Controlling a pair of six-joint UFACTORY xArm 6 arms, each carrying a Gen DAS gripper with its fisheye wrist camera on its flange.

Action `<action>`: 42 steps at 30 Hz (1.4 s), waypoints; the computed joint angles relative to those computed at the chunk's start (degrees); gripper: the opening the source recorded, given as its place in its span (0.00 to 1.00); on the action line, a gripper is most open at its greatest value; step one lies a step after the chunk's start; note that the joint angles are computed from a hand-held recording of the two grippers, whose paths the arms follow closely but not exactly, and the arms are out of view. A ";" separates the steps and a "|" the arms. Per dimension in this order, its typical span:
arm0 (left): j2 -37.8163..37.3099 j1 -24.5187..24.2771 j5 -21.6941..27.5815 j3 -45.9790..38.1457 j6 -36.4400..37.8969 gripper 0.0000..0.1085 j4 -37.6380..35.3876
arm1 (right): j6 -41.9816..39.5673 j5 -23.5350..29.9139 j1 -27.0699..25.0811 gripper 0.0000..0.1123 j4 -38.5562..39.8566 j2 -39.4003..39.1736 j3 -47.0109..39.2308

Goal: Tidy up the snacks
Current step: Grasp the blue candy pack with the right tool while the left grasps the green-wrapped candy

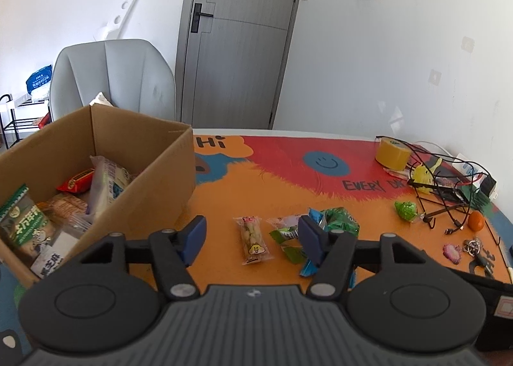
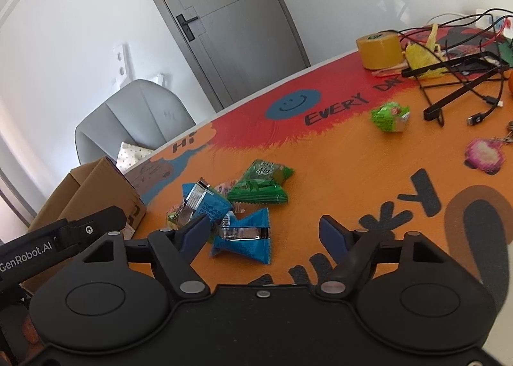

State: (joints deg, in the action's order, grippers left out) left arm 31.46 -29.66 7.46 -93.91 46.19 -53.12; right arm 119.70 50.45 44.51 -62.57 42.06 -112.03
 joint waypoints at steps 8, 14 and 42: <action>2.81 0.34 1.32 -2.70 -5.99 0.55 6.74 | -3.54 -2.58 -1.53 0.55 1.97 4.19 -4.95; 4.54 0.10 1.96 -4.51 -8.12 0.55 10.75 | 0.45 -3.64 -1.88 0.37 -1.19 2.91 -2.26; 12.79 -3.97 4.64 -13.37 -7.87 0.55 15.87 | 22.50 4.19 -0.43 0.34 -9.28 -5.90 12.48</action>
